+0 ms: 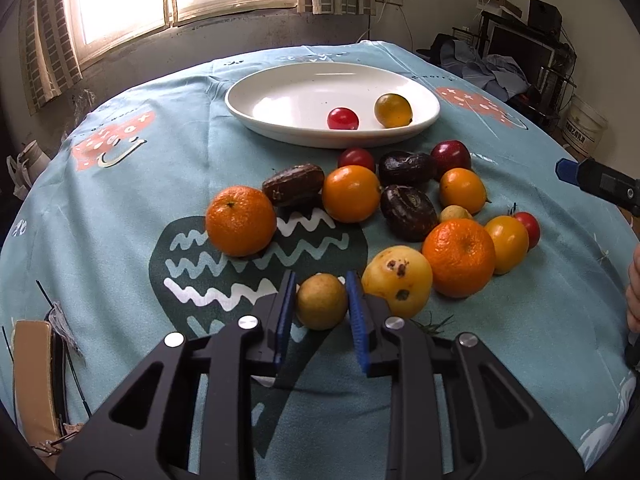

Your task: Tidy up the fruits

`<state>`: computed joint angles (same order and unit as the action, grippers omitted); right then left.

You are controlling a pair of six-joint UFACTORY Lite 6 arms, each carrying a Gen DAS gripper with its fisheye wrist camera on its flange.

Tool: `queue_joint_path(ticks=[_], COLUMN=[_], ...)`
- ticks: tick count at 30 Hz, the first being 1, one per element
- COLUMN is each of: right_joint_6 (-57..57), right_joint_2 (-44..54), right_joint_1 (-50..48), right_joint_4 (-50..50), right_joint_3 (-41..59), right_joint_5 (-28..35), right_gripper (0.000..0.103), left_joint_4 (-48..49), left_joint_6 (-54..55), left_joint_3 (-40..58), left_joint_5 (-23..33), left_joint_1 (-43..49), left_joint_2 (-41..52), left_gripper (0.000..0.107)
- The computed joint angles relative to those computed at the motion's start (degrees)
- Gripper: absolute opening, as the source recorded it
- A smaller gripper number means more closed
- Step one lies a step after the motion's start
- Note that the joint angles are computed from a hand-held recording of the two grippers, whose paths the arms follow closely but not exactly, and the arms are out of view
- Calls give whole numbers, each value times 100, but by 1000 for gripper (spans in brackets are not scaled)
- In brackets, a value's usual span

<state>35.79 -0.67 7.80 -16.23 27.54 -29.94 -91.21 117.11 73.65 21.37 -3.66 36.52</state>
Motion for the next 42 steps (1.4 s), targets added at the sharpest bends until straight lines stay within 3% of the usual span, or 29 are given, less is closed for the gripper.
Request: queue_joint_path(ticks=[2,6,11,13,22,26,30,33,38,42], right_joint_6=[-15,411,642,543,2497,1765,1242,1939,3382,3787], right_joint_2=[176,494,800,823,1330,1414,1008,423,-157,750], right_joint_1=[55,49,186,181,-182,40,-70,-401,-1125,-1127], right_joint_4=[-25,-590,-1038,-1001,-3459,-2838,-2363,-3208,-4699,-4701], right_joint_3=[153,433,770,818,1304,1487,1083,604,883,2257], right_joint_5=[208,520,1044,1213,1321,1617,1326,1092,1165,1248], right_gripper=[68,48,39,39,34,29,28,28,28,28], left_joint_4=[-312,-155,-32,103,1018,1270,657,555,1728,3163], left_joint_6=[240,-31,-89,-206,-1094,-1360,-713,-655,-2216,-4189], left_joint_3=[-103,-64,-78,-27,347,466,181,38,1074,2921], left_joint_5=[67,226,305,312,306,323,362,497,634,646], left_joint_1=[79,250,277,276,191,184,218,253,-8,-479], left_joint_2=[-101,-101,-107,-65,244,350,111,-108,36,909], left_gripper=[26,26,26,26,27,27,27,27,26,26])
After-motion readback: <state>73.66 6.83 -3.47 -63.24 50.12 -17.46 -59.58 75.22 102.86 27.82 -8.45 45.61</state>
